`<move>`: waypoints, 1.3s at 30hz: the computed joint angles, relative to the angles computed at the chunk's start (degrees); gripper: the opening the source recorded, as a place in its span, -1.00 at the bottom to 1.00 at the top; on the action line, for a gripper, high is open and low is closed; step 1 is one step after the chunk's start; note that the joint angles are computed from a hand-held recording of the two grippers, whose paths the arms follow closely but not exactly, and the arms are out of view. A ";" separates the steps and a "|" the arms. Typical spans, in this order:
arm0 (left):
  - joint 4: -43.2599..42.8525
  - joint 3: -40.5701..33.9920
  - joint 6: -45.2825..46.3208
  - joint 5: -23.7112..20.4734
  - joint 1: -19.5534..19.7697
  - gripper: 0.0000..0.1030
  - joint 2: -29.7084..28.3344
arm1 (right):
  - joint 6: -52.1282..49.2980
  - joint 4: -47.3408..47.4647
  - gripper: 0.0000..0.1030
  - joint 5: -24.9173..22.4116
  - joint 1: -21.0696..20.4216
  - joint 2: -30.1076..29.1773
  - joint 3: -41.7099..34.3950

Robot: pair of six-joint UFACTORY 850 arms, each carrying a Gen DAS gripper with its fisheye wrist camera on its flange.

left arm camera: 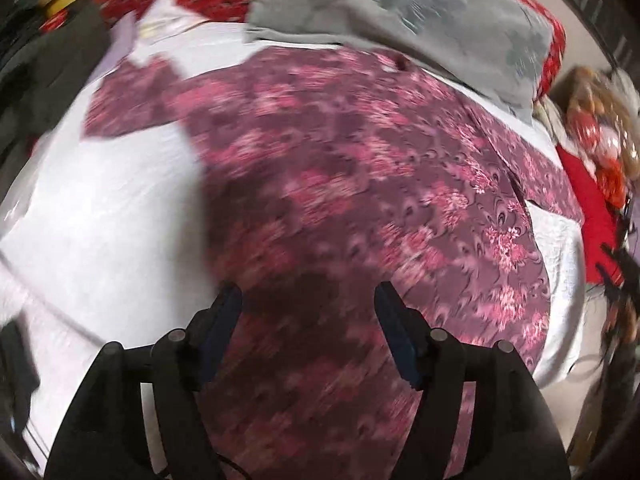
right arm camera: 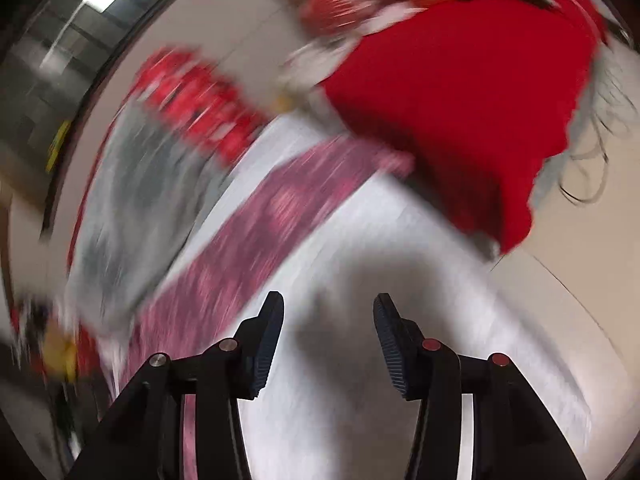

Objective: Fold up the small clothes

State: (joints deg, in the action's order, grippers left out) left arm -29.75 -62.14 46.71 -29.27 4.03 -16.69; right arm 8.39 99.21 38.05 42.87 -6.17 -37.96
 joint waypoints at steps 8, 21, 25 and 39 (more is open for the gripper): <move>2.50 -7.34 -6.22 0.76 -8.03 0.32 -8.08 | 31.79 -29.25 0.17 -5.64 -15.06 -7.47 0.55; 7.24 -18.54 -20.35 8.08 -11.78 0.33 -16.70 | 2.75 -8.04 -0.90 3.87 -16.64 -5.15 -3.20; 14.57 -20.72 -29.01 8.81 -11.89 0.33 -19.52 | -6.61 -4.16 -0.90 4.87 -15.20 -6.93 -7.68; -10.67 -24.68 -5.02 5.47 -6.40 0.33 -22.97 | -20.48 -16.84 -0.89 -12.56 -9.82 -30.52 -44.34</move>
State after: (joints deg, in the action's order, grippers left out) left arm -40.42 -86.82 41.69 -23.80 -2.37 -39.66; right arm -12.09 82.37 25.49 33.05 -36.69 -82.31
